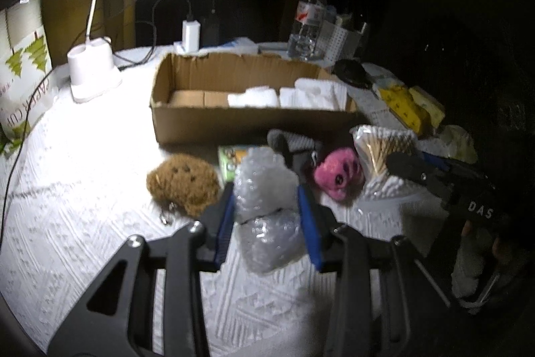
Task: Organize soft objects
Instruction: 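Carry the bubble wrap and cotton-swab bag up over the box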
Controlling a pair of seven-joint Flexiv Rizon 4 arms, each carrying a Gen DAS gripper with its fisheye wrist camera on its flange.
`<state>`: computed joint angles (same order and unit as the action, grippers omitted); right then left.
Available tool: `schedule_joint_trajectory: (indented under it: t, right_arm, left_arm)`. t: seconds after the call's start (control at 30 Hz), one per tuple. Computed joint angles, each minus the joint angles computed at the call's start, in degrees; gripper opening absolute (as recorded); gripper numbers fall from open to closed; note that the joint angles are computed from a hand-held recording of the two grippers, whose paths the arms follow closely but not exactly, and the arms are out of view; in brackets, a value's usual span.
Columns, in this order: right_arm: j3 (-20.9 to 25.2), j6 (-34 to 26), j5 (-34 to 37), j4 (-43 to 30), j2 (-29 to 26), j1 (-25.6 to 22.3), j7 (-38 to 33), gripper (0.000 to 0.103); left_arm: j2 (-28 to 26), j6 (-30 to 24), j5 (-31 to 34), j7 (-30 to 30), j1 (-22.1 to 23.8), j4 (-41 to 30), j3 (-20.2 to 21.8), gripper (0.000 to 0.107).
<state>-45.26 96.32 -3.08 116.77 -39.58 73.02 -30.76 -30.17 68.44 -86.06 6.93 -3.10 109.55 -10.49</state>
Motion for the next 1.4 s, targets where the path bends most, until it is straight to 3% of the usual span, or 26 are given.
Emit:
schedule_joint_trajectory:
  t: [0.27,0.73,1.0,1.2,1.4]
  right_arm:
    - [1.3,1.1,-0.6,-3.1,-0.1,-3.0,-2.5,0.045]
    - [8.1,0.1,-4.3,-12.2,-2.1,-13.2,-5.4,0.045]
    - [11.2,-1.4,-7.3,-17.1,-3.6,-18.3,-5.0,0.045]
    - [13.8,-2.6,-10.1,-20.9,-4.9,-22.2,-4.4,0.034]
    - [20.2,-5.3,-13.5,-25.2,-6.4,-28.3,-3.6,0.033]
  left_arm:
    - [-1.6,0.9,1.8,-1.6,0.5,-3.9,-0.6,0.038]
    - [-7.3,2.7,11.0,-8.5,3.8,-12.3,-4.8,0.038]
    - [-11.0,2.9,18.2,-13.7,6.3,-17.4,-7.5,0.038]
    - [-14.6,2.3,25.1,-19.6,7.7,-21.4,-8.6,0.038]
    - [-19.0,-0.6,33.8,-27.4,8.6,-26.3,-8.3,0.038]
